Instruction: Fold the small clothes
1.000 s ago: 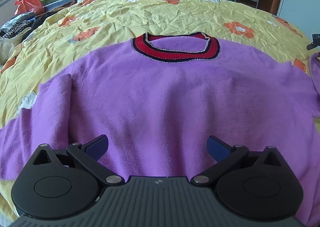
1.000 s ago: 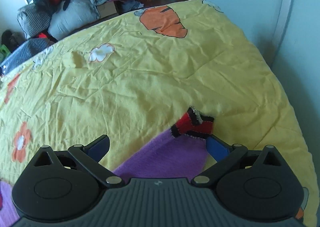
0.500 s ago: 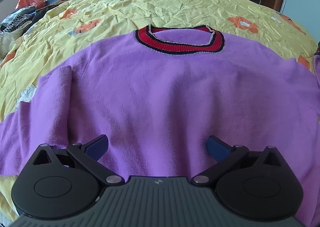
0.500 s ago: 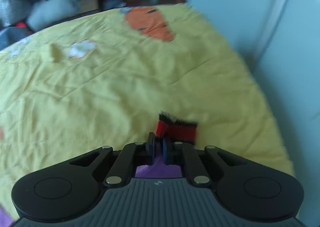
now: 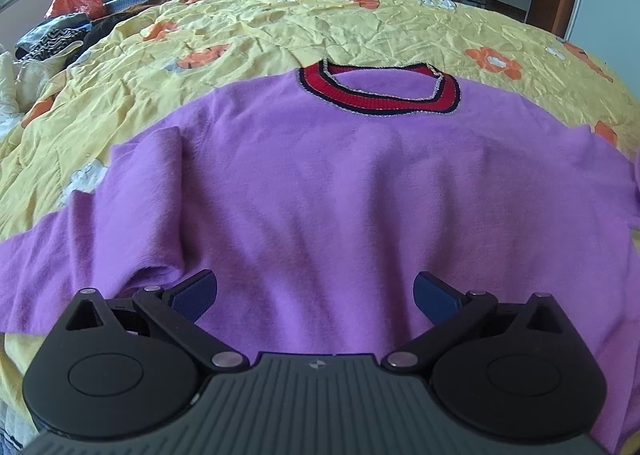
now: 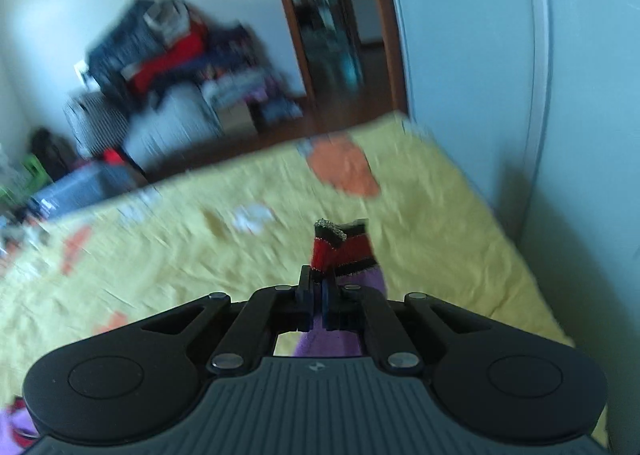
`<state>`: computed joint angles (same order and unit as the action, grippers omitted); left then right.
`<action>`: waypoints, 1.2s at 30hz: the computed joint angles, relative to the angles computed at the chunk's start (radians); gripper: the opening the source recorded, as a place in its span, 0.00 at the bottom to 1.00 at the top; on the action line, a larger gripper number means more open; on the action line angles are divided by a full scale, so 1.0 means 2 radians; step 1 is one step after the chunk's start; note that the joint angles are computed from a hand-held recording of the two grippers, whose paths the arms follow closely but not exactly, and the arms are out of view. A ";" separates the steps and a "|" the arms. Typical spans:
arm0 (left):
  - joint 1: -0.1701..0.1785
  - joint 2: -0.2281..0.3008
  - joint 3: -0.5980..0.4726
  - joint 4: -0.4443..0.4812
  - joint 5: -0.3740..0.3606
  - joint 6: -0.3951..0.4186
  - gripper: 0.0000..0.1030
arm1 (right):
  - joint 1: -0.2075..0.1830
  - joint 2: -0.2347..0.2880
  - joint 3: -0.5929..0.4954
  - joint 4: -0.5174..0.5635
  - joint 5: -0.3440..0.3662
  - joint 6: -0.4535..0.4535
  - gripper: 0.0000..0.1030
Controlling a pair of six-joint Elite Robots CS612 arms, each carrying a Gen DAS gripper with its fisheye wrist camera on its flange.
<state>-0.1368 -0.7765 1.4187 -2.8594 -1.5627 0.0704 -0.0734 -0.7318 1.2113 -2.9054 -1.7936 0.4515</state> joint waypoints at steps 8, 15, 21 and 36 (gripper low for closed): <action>0.007 -0.019 0.036 -0.038 -0.009 0.000 1.00 | 0.021 -0.046 0.032 -0.089 0.055 -0.046 0.03; 0.010 -0.034 0.064 -0.068 -0.005 0.004 1.00 | 0.068 0.004 -0.031 -0.077 0.165 -0.068 0.03; 0.018 -0.042 0.075 -0.078 0.008 0.005 1.00 | 0.112 0.087 -0.116 0.003 0.241 -0.071 0.03; 0.024 -0.039 0.068 -0.053 0.024 -0.005 1.00 | 0.163 0.165 -0.211 0.082 0.288 -0.087 0.03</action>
<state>-0.0886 -0.8551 1.5550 -2.9655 -1.5145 0.0612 0.2530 -0.4011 0.7901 -2.7417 -1.2183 0.2781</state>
